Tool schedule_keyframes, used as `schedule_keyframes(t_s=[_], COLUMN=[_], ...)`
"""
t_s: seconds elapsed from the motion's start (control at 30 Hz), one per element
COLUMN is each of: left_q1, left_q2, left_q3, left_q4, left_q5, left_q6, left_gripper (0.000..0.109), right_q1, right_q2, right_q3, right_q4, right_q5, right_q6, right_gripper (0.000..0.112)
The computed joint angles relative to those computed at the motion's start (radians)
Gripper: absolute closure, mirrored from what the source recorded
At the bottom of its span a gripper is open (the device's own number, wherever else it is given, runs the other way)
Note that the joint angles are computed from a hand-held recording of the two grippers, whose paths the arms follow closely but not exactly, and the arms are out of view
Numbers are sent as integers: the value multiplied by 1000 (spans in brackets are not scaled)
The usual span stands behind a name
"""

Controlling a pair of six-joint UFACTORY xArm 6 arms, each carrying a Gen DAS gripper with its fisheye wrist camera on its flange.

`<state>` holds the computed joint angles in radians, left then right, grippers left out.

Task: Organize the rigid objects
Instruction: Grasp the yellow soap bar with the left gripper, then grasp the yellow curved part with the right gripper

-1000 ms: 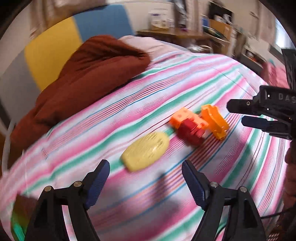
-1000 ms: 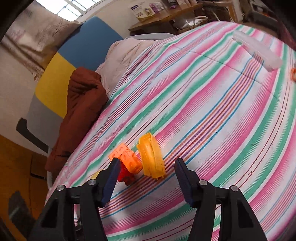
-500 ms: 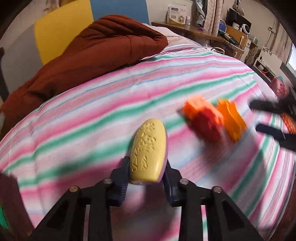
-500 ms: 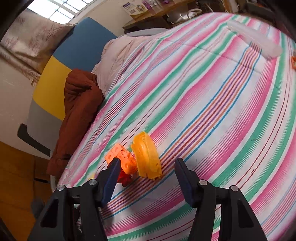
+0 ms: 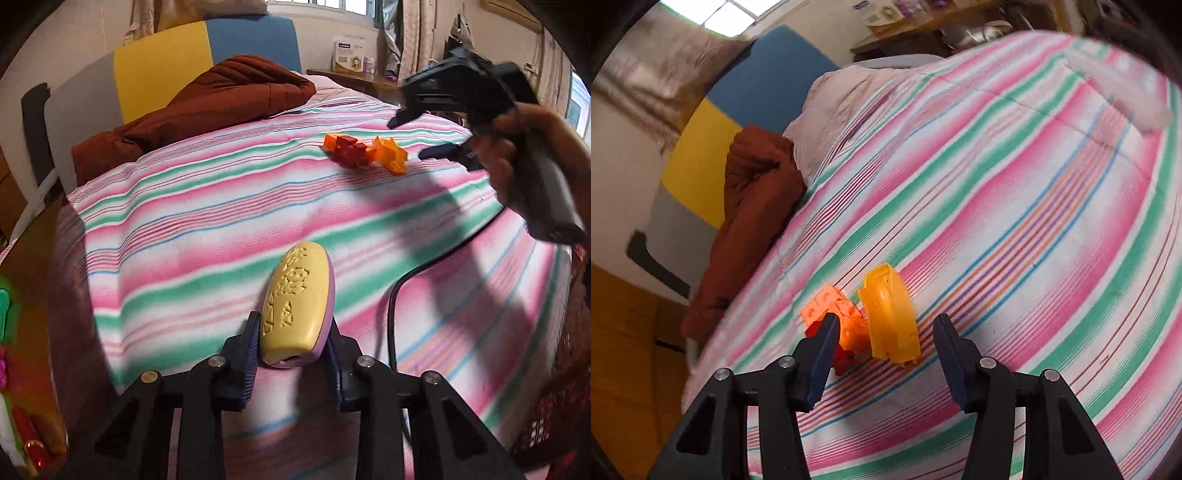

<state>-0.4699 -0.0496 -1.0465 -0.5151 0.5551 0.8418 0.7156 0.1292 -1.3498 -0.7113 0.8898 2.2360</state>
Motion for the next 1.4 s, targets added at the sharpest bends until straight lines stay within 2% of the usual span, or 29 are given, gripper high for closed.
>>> schedule_keyframes(t_s=[0.23,0.27,0.3,0.33,0.47,0.63,0.7,0.87,1.13,1.17,1.2,1.27,1.4], left_q1=[18,19,18,19,27,45,51,58,-10,-13,-13,-7,1], left_q2=[10,10,10,10,20,46,58,88,104,103,100,90,31], left_q3=[-12,-10,-8,-9,-30,-80,-100,-147,-144,-139,-133,-116,-28], left_q4=[-72,-82,-89,-93,-106,-146,-160,-151,32,37,34,-2,-48], left_q5=[31,29,26,27,67,157,188,235,116,103,92,77,10], left_q6=[37,43,50,54,61,84,86,62,-12,-24,-31,-10,53], left_gripper=[78,78,77,77,73,57,53,53,54,57,63,63,64], right_q1=[-18,-22,-26,-31,-36,-33,-40,-47,-50,-50,-50,-46,-34], right_q2=[56,56,59,61,52,63,66,65,90,93,99,117,161], right_q3=[-63,-61,-61,-61,-45,-68,-72,-68,-102,-107,-114,-144,-214], right_q4=[96,101,112,132,133,144,144,149,195,196,201,207,222], right_q5=[29,24,23,23,4,41,44,37,84,89,97,140,214], right_q6=[-185,-194,-212,-234,-245,-263,-265,-259,-310,-317,-331,-360,-440], right_gripper=[58,63,81,84,84,84,83,80,79,79,79,85,84])
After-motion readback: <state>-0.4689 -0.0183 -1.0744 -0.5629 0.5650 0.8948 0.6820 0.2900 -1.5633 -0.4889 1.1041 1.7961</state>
